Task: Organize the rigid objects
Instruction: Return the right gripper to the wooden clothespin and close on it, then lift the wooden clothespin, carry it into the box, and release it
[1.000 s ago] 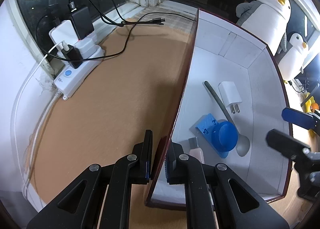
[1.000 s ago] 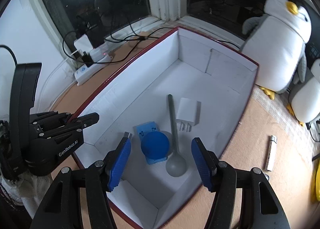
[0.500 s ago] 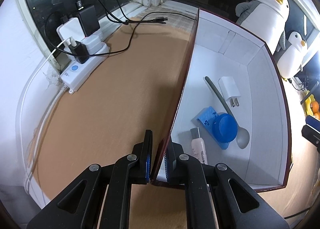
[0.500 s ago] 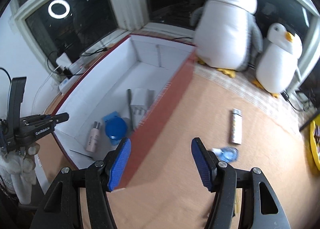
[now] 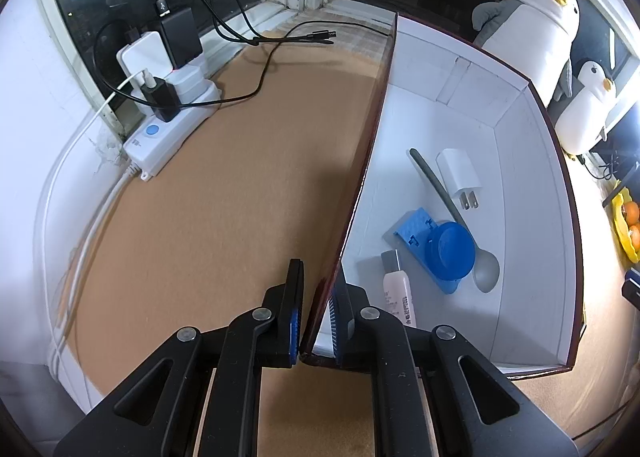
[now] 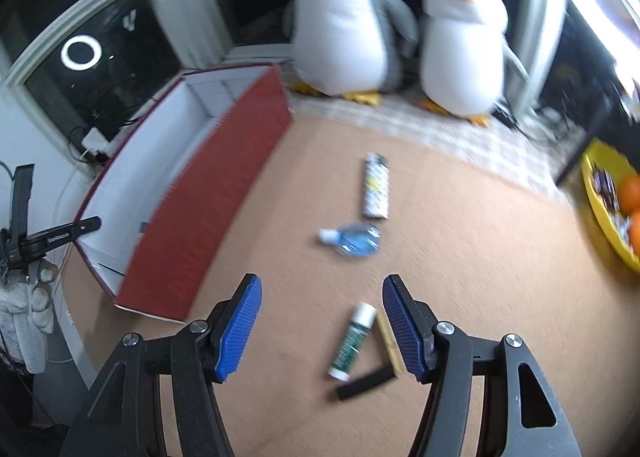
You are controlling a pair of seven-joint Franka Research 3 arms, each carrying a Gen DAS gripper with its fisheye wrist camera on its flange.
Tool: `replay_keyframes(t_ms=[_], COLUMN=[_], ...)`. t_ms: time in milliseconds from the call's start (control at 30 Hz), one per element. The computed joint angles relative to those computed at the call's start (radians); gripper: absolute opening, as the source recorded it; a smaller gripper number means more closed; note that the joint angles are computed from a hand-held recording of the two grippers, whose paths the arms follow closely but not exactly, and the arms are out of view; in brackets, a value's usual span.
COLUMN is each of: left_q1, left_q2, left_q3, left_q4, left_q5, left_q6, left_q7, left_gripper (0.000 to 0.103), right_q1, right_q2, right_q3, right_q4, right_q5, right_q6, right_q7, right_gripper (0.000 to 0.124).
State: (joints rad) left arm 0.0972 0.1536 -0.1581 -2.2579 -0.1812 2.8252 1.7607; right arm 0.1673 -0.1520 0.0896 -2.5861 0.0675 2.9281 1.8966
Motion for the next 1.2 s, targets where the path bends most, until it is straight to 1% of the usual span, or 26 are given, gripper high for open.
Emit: replay_keyframes(t_ms=[100, 233, 333, 367, 467, 567, 667, 800, 1033, 1200], left_q1=[0.001, -0.004, -0.005, -0.005, -0.005, -0.005, -0.005, -0.005, -0.006, -0.006], left_q2=[0.0, -0.002, -0.001, -0.001, 0.001, 0.001, 0.001, 0.001, 0.002, 0.002], left_q3=[-0.002, 0.0, 0.0, 0.0, 0.0, 0.0, 0.0, 0.0, 0.0, -0.001], left_q4=[0.001, -0.002, 0.0, 0.0, 0.002, 0.002, 0.002, 0.002, 0.003, 0.003], left_q5=[-0.004, 0.004, 0.005, 0.005, 0.007, 0.007, 0.007, 0.008, 0.011, 0.01], left_q6=[-0.005, -0.005, -0.007, -0.007, -0.009, -0.008, -0.008, -0.009, -0.009, -0.009], left_q7=[0.002, -0.002, -0.004, -0.004, -0.005, -0.004, -0.004, -0.006, -0.009, -0.01], left_gripper=[0.014, 0.017, 0.017, 0.017, 0.017, 0.017, 0.017, 0.017, 0.017, 0.017], right_q1=[-0.029, -0.091, -0.102, -0.094, -0.062, -0.039, -0.022, -0.01, 0.005, 0.016], right_q2=[-0.024, -0.035, -0.032, -0.027, -0.001, 0.033, 0.073, 0.112, 0.152, 0.175], right_q3=[-0.005, 0.022, 0.021, 0.011, -0.017, -0.028, -0.032, -0.043, -0.059, -0.068], right_q4=[-0.04, -0.066, -0.077, -0.079, -0.071, -0.05, -0.024, 0.003, 0.037, 0.053], right_q5=[-0.013, -0.127, -0.172, -0.163, -0.107, -0.068, -0.057, -0.063, -0.087, -0.122], right_q6=[-0.016, -0.059, -0.072, -0.069, -0.076, -0.096, -0.119, -0.137, -0.166, -0.173], right_q7=[0.028, 0.111, 0.135, 0.125, 0.062, 0.011, -0.015, -0.021, -0.031, -0.007], right_gripper=[0.059, 0.059, 0.059, 0.058, 0.051, 0.042, 0.034, 0.026, 0.023, 0.014])
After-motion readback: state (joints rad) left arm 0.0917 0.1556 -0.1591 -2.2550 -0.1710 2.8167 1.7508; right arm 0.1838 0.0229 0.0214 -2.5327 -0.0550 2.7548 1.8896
